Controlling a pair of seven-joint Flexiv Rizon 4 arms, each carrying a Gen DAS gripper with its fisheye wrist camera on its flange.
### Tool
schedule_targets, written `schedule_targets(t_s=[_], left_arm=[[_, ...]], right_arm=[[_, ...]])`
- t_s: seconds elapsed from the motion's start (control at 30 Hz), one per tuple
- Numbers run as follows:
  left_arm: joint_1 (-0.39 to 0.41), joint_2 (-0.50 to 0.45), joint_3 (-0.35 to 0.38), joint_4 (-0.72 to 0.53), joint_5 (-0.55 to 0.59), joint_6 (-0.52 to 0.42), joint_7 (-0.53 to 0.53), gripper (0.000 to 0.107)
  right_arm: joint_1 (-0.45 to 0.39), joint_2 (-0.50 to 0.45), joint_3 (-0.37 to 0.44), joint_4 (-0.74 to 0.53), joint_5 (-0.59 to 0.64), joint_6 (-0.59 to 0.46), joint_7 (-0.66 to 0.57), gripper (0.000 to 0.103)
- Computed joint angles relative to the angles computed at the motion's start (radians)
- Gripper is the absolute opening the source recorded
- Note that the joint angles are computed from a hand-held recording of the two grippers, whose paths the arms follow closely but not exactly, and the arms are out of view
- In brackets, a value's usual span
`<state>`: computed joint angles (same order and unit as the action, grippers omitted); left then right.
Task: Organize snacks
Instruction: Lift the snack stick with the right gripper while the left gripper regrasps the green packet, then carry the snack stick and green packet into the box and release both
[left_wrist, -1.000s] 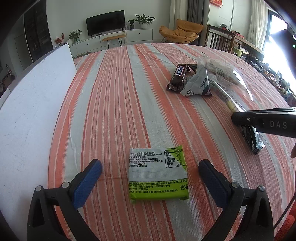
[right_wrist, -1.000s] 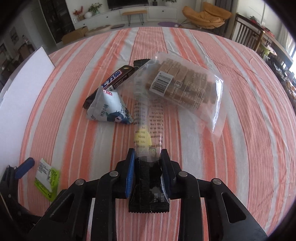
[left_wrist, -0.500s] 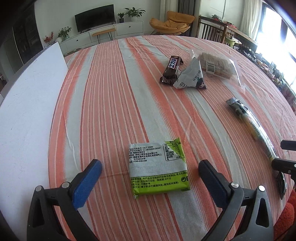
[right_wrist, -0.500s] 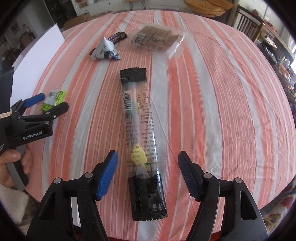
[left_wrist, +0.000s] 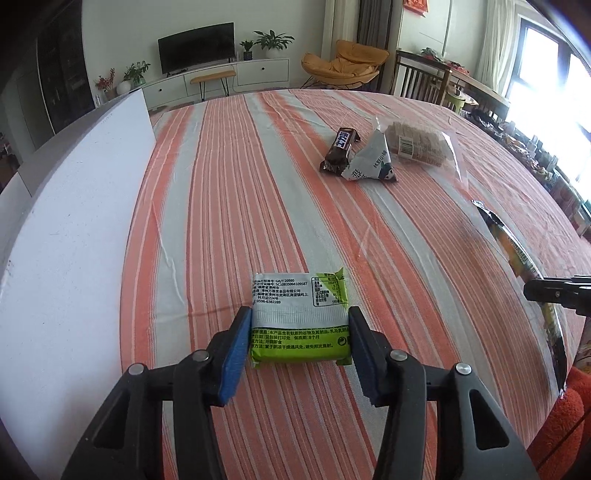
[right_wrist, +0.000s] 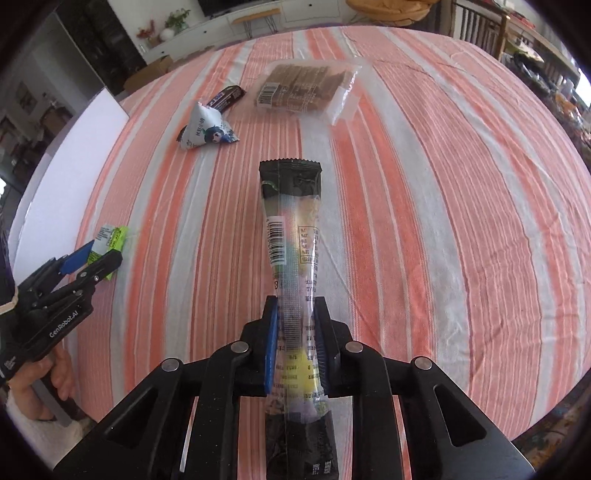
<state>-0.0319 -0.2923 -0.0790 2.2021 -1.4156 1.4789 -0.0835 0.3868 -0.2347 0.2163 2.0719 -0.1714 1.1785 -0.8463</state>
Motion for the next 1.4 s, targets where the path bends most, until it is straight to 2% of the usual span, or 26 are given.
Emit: schedule_targets(t_s=[0.07, 0.13, 0.17, 0.3, 0.4, 0.6, 0.67, 0.73, 0.83, 0.97, 1.03, 1.13, 1.23, 1.3, 1.4], left_arm=[[-0.017, 0.017, -0.012, 0.009, -0.117, 0.013, 0.094, 0.05], [-0.042, 0.029, 0.008, 0.015, -0.17, -0.002, 0.125, 0.05], [-0.049, 0.035, 0.021, 0.023, -0.158, -0.02, 0.104, 0.05], [-0.015, 0.077, 0.059, 0.05, -0.04, -0.165, -0.03, 0.05], [0.019, 0.119, 0.073, 0.061, -0.019, -0.275, -0.068, 0.05], [0.043, 0.154, 0.097, 0.065, 0.033, -0.331, -0.145, 0.05], [0.047, 0.168, 0.102, 0.07, 0.075, -0.334, -0.174, 0.05], [0.048, 0.197, 0.105, 0.081, 0.093, -0.351, -0.178, 0.05], [0.066, 0.26, 0.131, 0.092, 0.117, -0.462, -0.202, 0.05], [0.1, 0.333, 0.183, 0.08, 0.132, -0.564, -0.218, 0.05], [0.128, 0.355, 0.211, 0.06, 0.137, -0.584, -0.224, 0.05], [0.172, 0.365, 0.24, 0.033, 0.127, -0.52, -0.213, 0.05], [0.215, 0.332, 0.253, 0.002, 0.099, -0.381, -0.2, 0.05], [0.243, 0.282, 0.252, -0.019, 0.089, -0.263, -0.197, 0.051], [0.288, 0.205, 0.248, -0.038, 0.083, -0.148, -0.194, 0.053]], right_arm=[[-0.046, 0.023, 0.039, 0.033, 0.122, 0.064, -0.046, 0.019], [-0.066, 0.024, 0.061, 0.034, 0.211, 0.091, -0.071, 0.019], [-0.077, 0.024, 0.069, 0.031, 0.248, 0.093, -0.086, 0.019], [-0.061, 0.013, 0.054, 0.017, 0.255, 0.09, -0.075, 0.019], [-0.09, -0.03, 0.115, -0.046, 0.382, 0.136, -0.157, 0.019], [-0.121, -0.089, 0.229, -0.119, 0.556, 0.217, -0.272, 0.019], [-0.101, -0.087, 0.222, -0.116, 0.556, 0.225, -0.267, 0.019], [-0.059, -0.085, 0.181, -0.111, 0.506, 0.223, -0.232, 0.019], [0.0, -0.076, 0.119, -0.1, 0.402, 0.215, -0.16, 0.019], [0.013, -0.079, 0.13, -0.153, 0.349, 0.205, -0.147, 0.019], [0.02, -0.088, 0.148, -0.208, 0.329, 0.197, -0.167, 0.019], [0.032, -0.143, 0.203, -0.35, 0.327, 0.17, -0.231, 0.019], [0.064, -0.226, 0.259, -0.521, 0.334, 0.115, -0.312, 0.019], [0.119, -0.282, 0.257, -0.629, 0.309, 0.072, -0.343, 0.019], [0.212, -0.377, 0.229, -0.776, 0.271, 0.036, -0.363, 0.021]])
